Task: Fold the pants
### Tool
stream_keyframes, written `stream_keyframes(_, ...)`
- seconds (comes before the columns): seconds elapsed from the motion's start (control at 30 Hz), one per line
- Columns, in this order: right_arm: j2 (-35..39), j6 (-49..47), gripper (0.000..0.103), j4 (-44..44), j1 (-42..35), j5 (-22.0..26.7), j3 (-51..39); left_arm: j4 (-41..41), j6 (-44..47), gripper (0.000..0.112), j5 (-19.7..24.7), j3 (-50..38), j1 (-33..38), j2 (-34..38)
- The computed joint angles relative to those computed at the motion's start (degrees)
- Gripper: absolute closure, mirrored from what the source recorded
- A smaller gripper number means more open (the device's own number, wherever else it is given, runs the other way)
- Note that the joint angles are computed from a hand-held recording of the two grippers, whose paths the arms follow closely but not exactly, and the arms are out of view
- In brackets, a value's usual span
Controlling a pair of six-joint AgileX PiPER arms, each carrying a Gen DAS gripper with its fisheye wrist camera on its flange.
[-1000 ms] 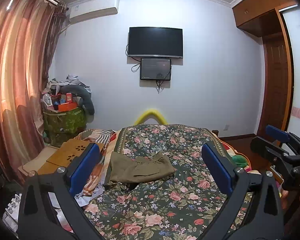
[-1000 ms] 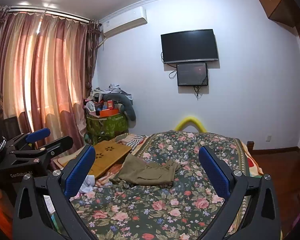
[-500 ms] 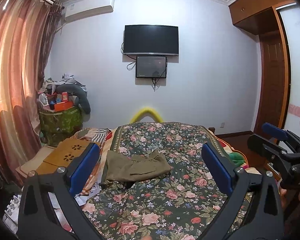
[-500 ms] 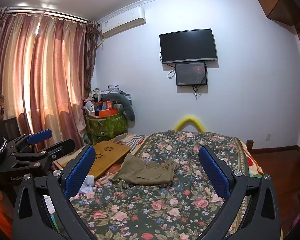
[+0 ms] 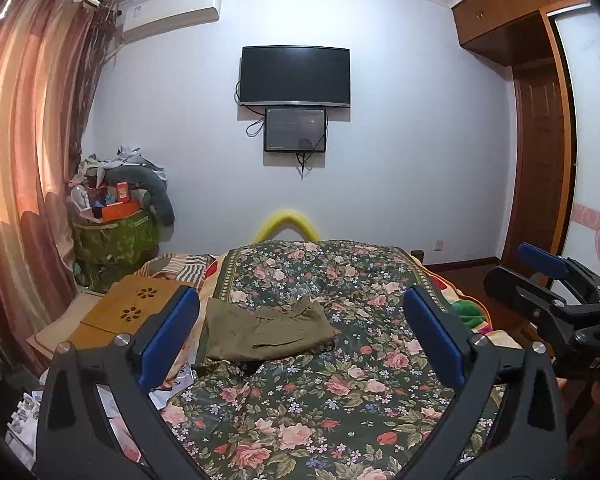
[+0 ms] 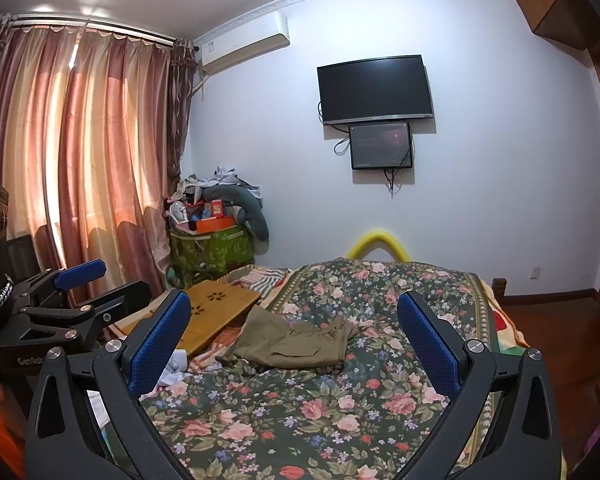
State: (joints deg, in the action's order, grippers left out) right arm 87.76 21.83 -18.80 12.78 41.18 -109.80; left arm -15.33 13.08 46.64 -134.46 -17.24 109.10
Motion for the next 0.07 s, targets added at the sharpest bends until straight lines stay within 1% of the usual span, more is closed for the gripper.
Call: stream_keyframes(0.07, 0.37, -0.54, 0.001, 0.79, -0.38, 0.04, -0.23, 0.41, -0.16, 0.009, -0.13, -0.21, -0.19, 0.41)
